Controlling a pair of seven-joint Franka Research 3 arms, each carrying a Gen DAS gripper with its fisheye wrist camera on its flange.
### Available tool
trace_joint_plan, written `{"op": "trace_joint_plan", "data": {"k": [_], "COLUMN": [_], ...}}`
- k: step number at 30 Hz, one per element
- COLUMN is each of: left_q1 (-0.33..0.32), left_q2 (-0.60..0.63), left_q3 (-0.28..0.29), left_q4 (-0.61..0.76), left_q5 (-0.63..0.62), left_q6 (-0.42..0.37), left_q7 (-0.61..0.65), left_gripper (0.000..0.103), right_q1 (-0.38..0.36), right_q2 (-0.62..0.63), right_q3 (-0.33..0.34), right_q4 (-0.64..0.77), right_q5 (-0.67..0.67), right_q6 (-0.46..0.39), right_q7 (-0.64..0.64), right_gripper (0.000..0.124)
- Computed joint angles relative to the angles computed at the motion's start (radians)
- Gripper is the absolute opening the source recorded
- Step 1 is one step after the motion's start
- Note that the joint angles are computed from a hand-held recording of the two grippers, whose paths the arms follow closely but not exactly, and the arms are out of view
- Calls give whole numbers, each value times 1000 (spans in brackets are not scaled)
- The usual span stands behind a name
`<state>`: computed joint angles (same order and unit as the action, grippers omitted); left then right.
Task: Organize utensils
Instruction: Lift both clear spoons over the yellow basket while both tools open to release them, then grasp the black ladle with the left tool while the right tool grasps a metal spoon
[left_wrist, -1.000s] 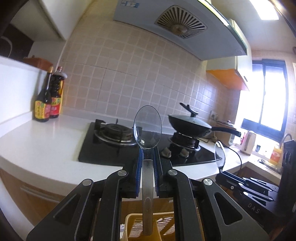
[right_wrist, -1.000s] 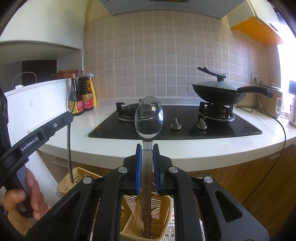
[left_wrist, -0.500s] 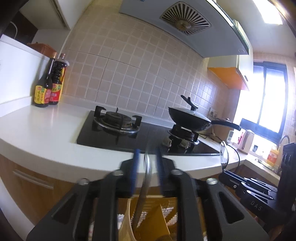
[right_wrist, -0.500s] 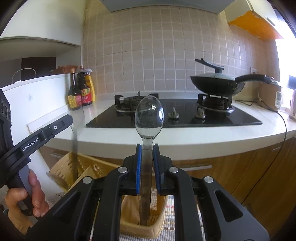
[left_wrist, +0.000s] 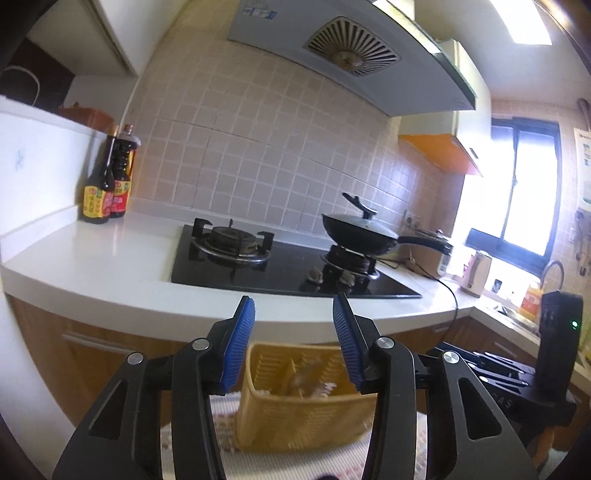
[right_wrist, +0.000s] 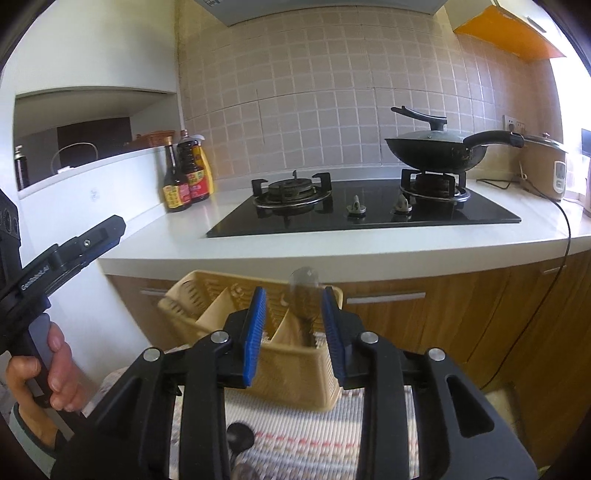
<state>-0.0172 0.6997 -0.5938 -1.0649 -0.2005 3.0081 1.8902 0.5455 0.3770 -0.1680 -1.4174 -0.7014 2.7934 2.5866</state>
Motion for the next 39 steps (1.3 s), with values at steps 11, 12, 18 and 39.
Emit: {"op": "trace_joint_plan", "data": {"k": [11,12,18,39], "left_q1": [134,117,31,-176], "left_q2": [-205,-210,-211,152], "left_q3": [-49,-21,106,274], "left_q4": [-216,-208,-204,269], "left_q5": [-185,-180,-180,-69], "left_q6": [-240,-298,-451,-943], "left_q7": [57,35,-40,-259], "left_gripper": [42,42,42,26], "right_q1": [-32,-39,-61,-40], "right_q2": [-63,-58,-27,79], "right_q3": [156,176,230,228], "right_q4": [-21,-14,8,23], "right_q5": [197,252,510,719], "right_q6": [-224,-263,-449,-579], "right_q7": [-241,-292,-455,-553], "right_gripper": [28,28,28,10]}}
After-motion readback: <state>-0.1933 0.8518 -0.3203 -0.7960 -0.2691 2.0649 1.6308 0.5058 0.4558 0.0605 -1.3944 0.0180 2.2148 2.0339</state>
